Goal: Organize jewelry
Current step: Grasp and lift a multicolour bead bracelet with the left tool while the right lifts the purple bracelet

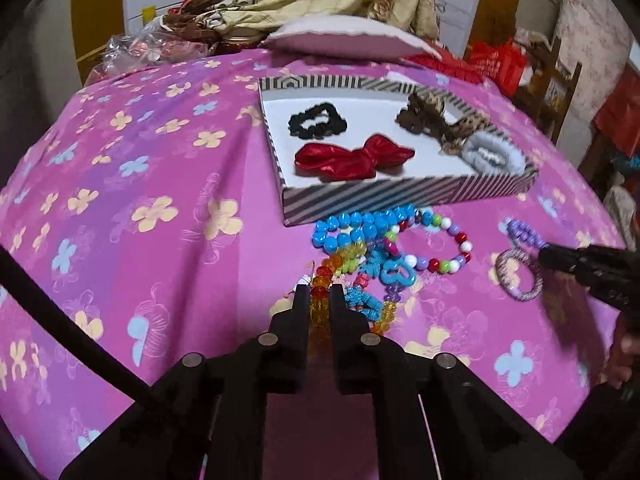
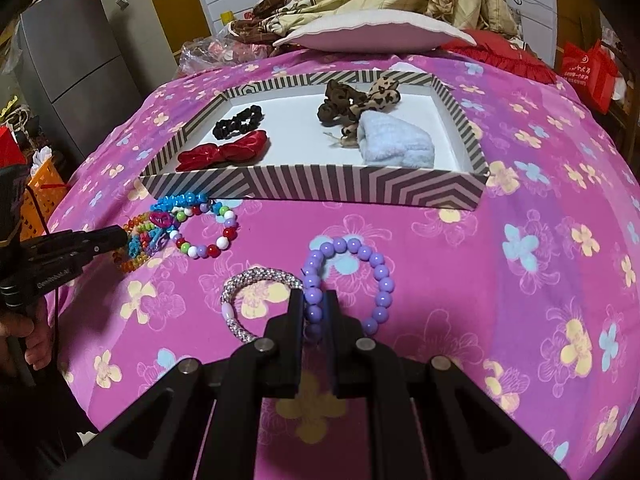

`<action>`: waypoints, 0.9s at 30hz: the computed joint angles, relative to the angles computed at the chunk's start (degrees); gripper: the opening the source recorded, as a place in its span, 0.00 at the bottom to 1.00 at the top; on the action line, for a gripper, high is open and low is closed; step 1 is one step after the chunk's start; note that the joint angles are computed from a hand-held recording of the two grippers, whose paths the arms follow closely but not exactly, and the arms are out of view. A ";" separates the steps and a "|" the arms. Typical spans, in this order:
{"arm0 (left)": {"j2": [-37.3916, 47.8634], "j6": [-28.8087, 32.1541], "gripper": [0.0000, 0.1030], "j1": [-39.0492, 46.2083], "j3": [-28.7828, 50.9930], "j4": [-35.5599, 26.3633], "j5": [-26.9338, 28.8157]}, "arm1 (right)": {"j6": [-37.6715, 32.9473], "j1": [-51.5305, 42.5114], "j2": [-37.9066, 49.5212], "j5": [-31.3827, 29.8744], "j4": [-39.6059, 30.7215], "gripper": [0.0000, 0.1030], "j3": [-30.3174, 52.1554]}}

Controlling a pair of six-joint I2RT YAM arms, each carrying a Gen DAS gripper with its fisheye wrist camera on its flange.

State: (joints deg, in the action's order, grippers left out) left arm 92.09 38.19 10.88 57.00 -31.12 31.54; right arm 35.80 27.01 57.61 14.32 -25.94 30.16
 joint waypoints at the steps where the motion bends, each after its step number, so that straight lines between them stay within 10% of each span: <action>1: -0.18 0.03 0.00 0.53 0.34 -0.55 0.81 | 0.03 -0.05 -0.18 0.11 0.00 0.09 -0.02; 27: -4.57 -1.40 0.00 2.08 1.83 -7.54 17.98 | 0.61 -0.67 -13.26 3.75 -1.40 0.09 -2.09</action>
State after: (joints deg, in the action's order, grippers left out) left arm 87.52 36.79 12.96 58.83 -38.66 49.52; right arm 36.41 26.34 44.35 18.07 -27.34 28.07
